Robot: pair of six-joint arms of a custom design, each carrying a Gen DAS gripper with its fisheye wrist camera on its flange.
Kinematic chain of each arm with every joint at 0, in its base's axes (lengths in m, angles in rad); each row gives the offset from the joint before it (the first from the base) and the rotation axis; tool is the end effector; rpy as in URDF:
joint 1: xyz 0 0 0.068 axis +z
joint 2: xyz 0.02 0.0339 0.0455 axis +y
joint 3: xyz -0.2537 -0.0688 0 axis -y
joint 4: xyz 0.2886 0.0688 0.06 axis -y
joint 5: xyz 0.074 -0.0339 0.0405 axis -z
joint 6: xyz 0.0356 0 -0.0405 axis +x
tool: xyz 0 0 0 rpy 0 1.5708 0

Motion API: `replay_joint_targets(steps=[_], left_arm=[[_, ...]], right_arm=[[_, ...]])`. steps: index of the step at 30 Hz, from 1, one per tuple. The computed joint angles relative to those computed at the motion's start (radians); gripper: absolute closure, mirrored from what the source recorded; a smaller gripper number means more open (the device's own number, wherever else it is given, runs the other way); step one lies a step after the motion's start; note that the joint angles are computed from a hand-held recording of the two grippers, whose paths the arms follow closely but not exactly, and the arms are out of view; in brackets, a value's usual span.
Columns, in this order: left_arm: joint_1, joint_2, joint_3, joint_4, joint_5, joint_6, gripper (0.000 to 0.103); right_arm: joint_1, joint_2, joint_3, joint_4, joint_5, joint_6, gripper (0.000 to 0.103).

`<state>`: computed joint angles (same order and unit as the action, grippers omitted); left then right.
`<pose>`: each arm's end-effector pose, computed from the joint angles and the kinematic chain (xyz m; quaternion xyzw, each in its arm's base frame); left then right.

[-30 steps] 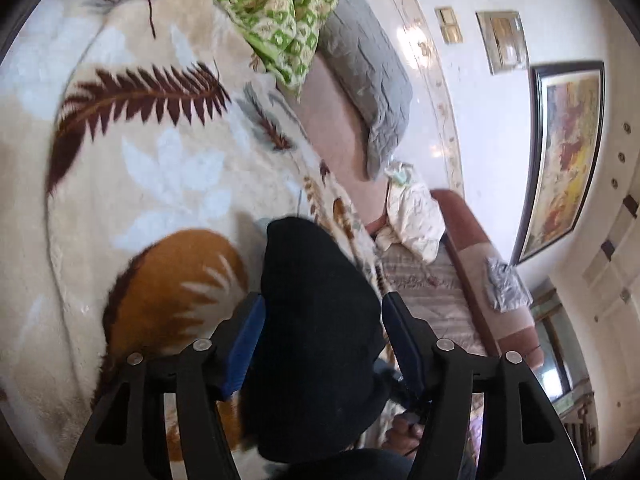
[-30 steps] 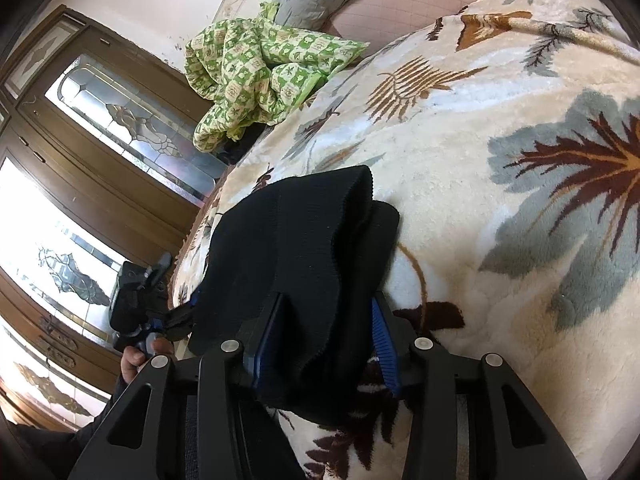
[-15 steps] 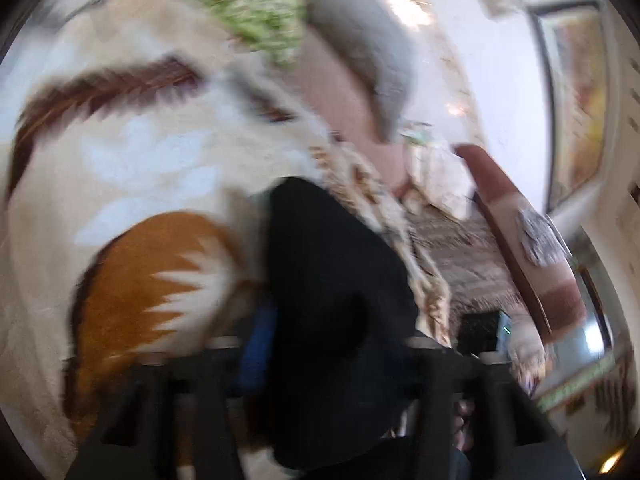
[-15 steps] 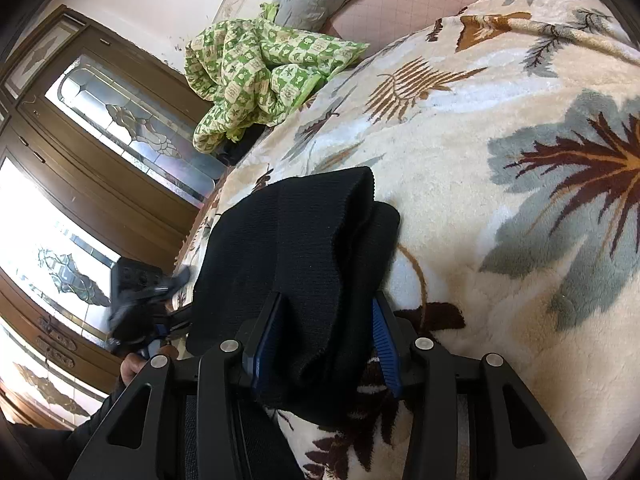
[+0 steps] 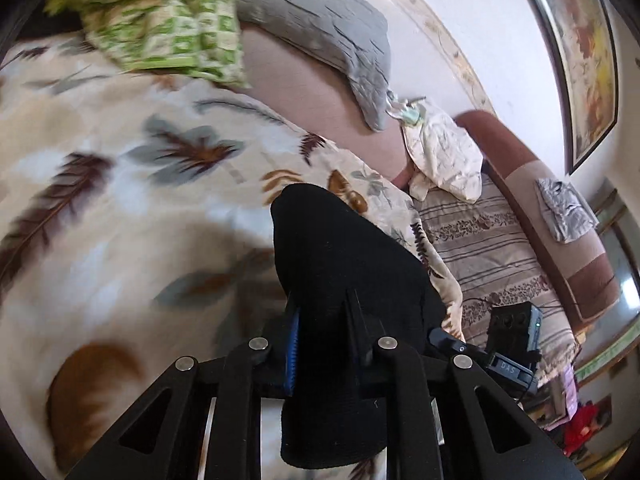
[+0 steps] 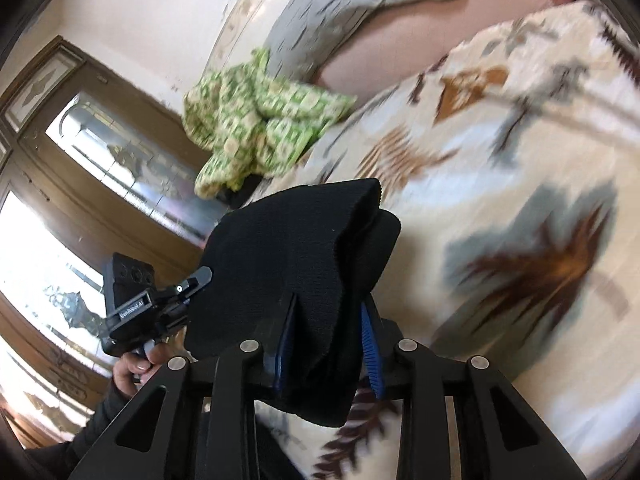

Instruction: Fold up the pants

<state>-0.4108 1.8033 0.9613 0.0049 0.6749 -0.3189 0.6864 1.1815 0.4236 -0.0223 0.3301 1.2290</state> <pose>0.3428 -0.1736 0.1094 0.1591 0.8744 -0.4095 0.2059 0.2015 0.1502 0.1177 0.3049 0.8601 0.2234 0.3426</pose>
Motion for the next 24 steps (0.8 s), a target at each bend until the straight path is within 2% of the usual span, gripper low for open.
replay_joint_targets(steps=[5,8,9,10,11,12,13,16,17,18,20,21,23,24], left_arm=[[-0.127,0.227,0.252,-0.046,-0.087,-0.144,0.086],[-0.183,0.363,0.352,-0.043,-0.156,-0.159,0.083],[-0.198,0.418,0.395,-0.074,-0.179,-0.164,0.080],[-0.201,0.462,0.437,-0.107,-0.183,-0.189,0.070],[-0.196,0.474,0.450,-0.088,-0.168,-0.224,0.065],[-0.192,0.478,0.463,-0.083,-0.165,-0.239,0.057],[-0.193,0.476,0.471,-0.090,-0.183,-0.239,0.053],[-0.200,0.450,0.441,-0.064,-0.222,-0.252,0.053],[-0.210,0.425,0.417,-0.044,-0.251,-0.249,0.053],[-0.226,0.387,0.378,-0.009,-0.295,-0.233,0.053],[-0.266,0.303,0.284,0.094,-0.384,-0.178,0.054],[-0.281,0.263,0.236,0.142,-0.410,-0.144,0.054],[-0.318,0.227,0.188,0.244,-0.430,-0.063,0.055],[-0.331,0.243,0.206,0.247,-0.421,-0.036,0.065]], right_arm=[[-0.209,-0.236,-0.074,-0.192,-0.117,-0.113,0.073],[-0.314,-0.291,-0.140,-0.226,-0.193,-0.141,0.071],[-0.349,-0.264,-0.163,-0.210,-0.238,-0.125,0.071],[-0.372,-0.226,-0.173,-0.198,-0.277,-0.112,0.064],[-0.389,-0.223,-0.206,-0.150,-0.300,-0.089,0.064],[-0.392,-0.263,-0.233,-0.130,-0.288,-0.063,0.062],[-0.384,-0.273,-0.225,-0.152,-0.278,-0.060,0.058],[-0.320,-0.303,-0.154,-0.317,-0.173,-0.051,0.059],[-0.281,-0.312,-0.122,-0.384,-0.105,-0.037,0.059],[-0.223,-0.285,-0.059,-0.470,0.006,-0.030,0.059],[-0.121,-0.175,0.069,-0.590,0.182,-0.075,0.059],[-0.100,-0.109,0.123,-0.601,0.230,-0.144,0.062],[-0.102,-0.007,0.180,-0.558,0.255,-0.262,0.082],[-0.127,0.044,0.198,-0.518,0.237,-0.306,0.090]])
